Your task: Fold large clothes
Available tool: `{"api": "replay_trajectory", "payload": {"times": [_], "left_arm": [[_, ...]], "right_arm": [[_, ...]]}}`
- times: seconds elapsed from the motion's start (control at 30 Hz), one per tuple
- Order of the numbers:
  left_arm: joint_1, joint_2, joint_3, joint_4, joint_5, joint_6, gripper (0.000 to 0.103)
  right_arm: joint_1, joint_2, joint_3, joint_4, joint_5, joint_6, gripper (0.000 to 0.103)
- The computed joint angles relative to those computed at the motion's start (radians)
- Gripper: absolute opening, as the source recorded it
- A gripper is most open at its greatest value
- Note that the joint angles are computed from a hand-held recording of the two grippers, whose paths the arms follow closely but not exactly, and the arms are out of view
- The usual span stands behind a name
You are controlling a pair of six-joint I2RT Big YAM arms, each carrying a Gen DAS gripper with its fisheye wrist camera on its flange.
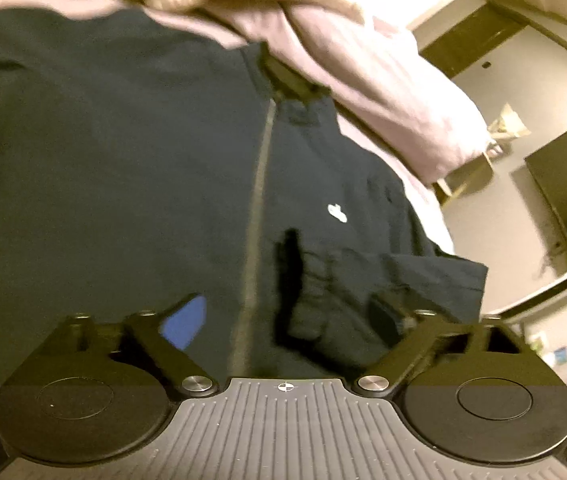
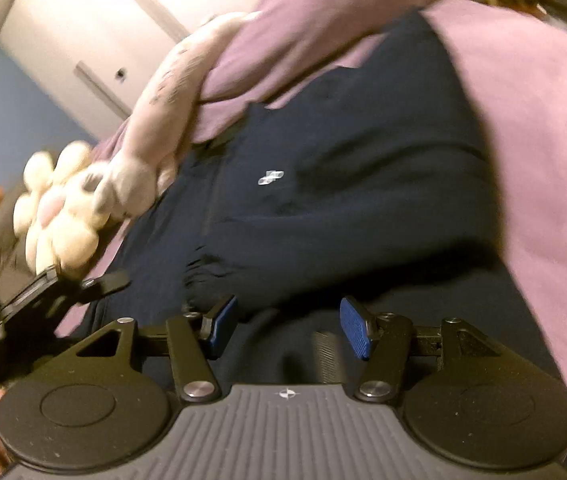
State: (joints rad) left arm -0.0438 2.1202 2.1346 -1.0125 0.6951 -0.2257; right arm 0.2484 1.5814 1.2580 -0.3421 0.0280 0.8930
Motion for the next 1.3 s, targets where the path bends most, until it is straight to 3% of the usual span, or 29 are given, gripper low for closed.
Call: {"api": "replay_trajectory", "payload": {"times": [0.07,0.13,0.27,0.4,0.47,0.5,0.53,0.6,0.7,0.77,0.83,0.9,1.0,1.03,1.13,1.2,1.23,1.27,1.3], "left_arm": [[-0.019,0.055,0.071,-0.038,0.03,-0.028,0.083],[-0.037,0.111,0.145,-0.083,0.073,-0.033,0.077],[-0.069,0.224,0.313,-0.208,0.026,-0.005,0.058],[-0.08,0.228,0.322,-0.201,-0.017,0.01,0.033],[-0.079,0.206,0.3,-0.167,-0.021,0.035,0.026],[-0.077,0.188,0.283,-0.139,-0.022,0.041,0.013],[-0.07,0.17,0.273,-0.108,-0.017,0.045,0.01],[-0.052,0.123,0.236,-0.022,-0.045,0.039,0.009],[-0.03,0.054,0.173,0.133,-0.23,0.098,0.009],[-0.024,0.067,0.215,0.14,-0.375,0.133,0.01],[-0.007,0.099,0.266,0.116,-0.479,0.118,0.011],[0.024,0.153,0.344,0.053,-0.455,0.077,0.016],[0.055,0.209,0.403,-0.013,-0.384,0.021,0.056],[0.061,0.214,0.393,-0.006,-0.364,0.011,0.063],[0.067,0.247,0.419,-0.047,-0.333,0.019,0.067],[0.062,0.303,0.505,-0.108,-0.336,0.041,0.068],[0.065,0.29,0.491,-0.115,-0.342,0.06,0.068],[0.061,0.31,0.524,-0.126,-0.351,0.076,0.068],[0.055,0.308,0.518,-0.12,-0.361,0.082,0.06]], "right_arm": [[-0.016,-0.018,-0.032,0.02,-0.011,0.044,0.058],[-0.021,-0.037,-0.072,0.048,-0.011,0.072,0.058],[-0.031,-0.025,-0.073,0.065,-0.023,0.081,0.058],[-0.031,-0.027,-0.071,0.065,-0.028,0.081,0.058],[-0.032,-0.026,-0.065,0.067,-0.031,0.074,0.058],[-0.031,-0.021,-0.054,0.06,-0.029,0.068,0.058],[-0.031,-0.018,-0.044,0.056,-0.028,0.06,0.058],[-0.031,-0.015,-0.033,0.062,-0.033,0.043,0.058],[-0.035,0.014,0.016,0.052,-0.046,0.013,0.058],[-0.038,0.039,0.052,0.047,-0.056,-0.002,0.058],[-0.043,0.076,0.097,0.051,-0.062,-0.014,0.061],[-0.049,0.112,0.143,0.049,-0.068,-0.004,0.062],[-0.062,0.172,0.199,0.08,-0.103,0.032,0.063],[-0.068,0.195,0.219,0.085,-0.12,0.058,0.063],[-0.079,0.259,0.271,0.085,-0.142,0.13,0.063],[-0.082,0.29,0.296,0.083,-0.117,0.158,0.063],[-0.085,0.301,0.302,0.095,-0.103,0.169,0.063],[-0.087,0.306,0.305,0.102,-0.089,0.177,0.063],[-0.09,0.311,0.311,0.103,-0.072,0.181,0.063]]}}
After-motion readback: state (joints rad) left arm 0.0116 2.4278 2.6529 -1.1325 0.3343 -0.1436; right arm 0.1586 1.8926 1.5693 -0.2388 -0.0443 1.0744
